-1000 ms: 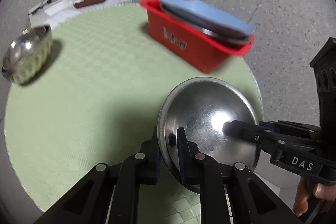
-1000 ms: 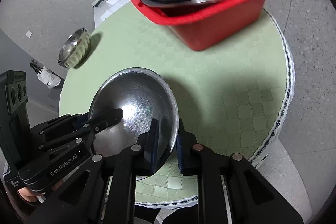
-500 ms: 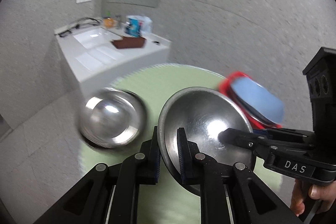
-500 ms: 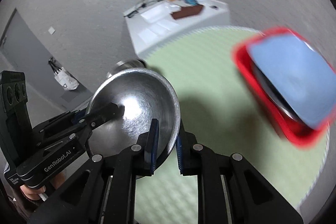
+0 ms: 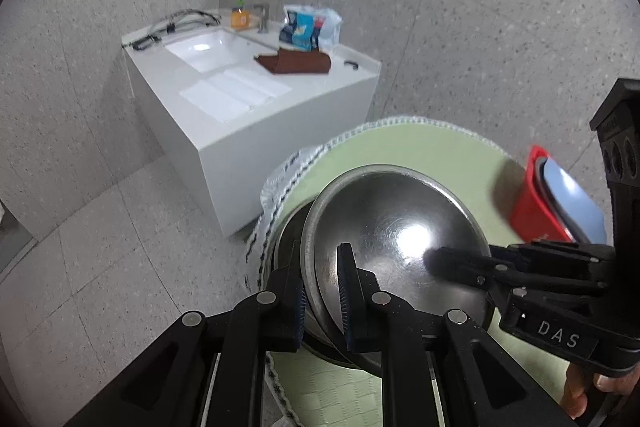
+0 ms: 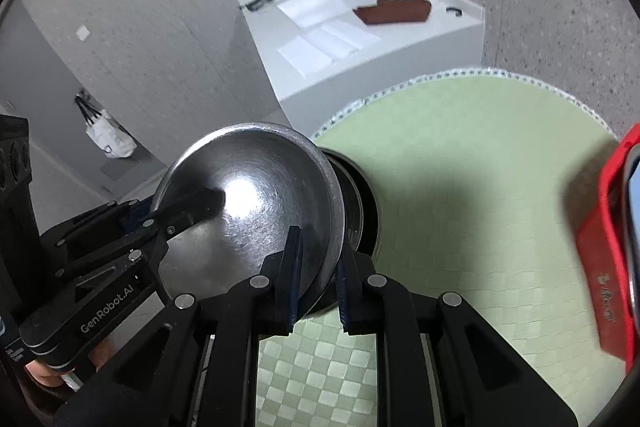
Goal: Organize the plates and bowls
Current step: 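Carry the steel bowl and lower it into the first steel bowl, then open both grippers and lift away from the stacked bowls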
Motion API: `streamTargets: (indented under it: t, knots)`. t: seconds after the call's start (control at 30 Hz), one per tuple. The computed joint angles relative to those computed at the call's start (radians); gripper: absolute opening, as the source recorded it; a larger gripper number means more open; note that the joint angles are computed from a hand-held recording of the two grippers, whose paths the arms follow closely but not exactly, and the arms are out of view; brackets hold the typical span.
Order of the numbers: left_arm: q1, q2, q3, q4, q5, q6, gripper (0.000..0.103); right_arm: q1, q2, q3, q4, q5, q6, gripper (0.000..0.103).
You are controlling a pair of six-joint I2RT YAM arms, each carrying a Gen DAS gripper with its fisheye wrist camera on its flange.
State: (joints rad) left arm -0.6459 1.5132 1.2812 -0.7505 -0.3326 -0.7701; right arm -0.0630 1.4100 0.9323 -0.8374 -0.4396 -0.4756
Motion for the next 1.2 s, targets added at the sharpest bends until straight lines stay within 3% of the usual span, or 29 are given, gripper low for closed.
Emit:
streamTargets:
  t: [0.27, 0.57, 0.83, 0.97, 1.2]
  knots:
    - [0.124, 0.100, 0.027, 0.056, 0.117, 0.117, 0.012, 0.071, 0.032, -0.040, 0.104, 0.114, 0.065, 0.015]
    - [0.108, 0.204, 0.111, 0.039, 0.085, 0.188, 0.018, 0.107, 0.037, -0.056, 0.151, 0.196, 0.098, 0.015]
    - [0.057, 0.285, 0.175, 0.033, 0.018, 0.174, 0.028, 0.116, 0.019, -0.085, 0.181, 0.207, 0.098, 0.016]
    - [0.042, 0.270, 0.144, 0.057, 0.007, 0.151, 0.039, 0.109, 0.013, -0.090, 0.184, 0.198, 0.097, 0.017]
    - [0.045, 0.224, 0.100, 0.081, 0.040, 0.101, 0.043, 0.082, 0.013, -0.076, 0.170, 0.157, 0.089, 0.017]
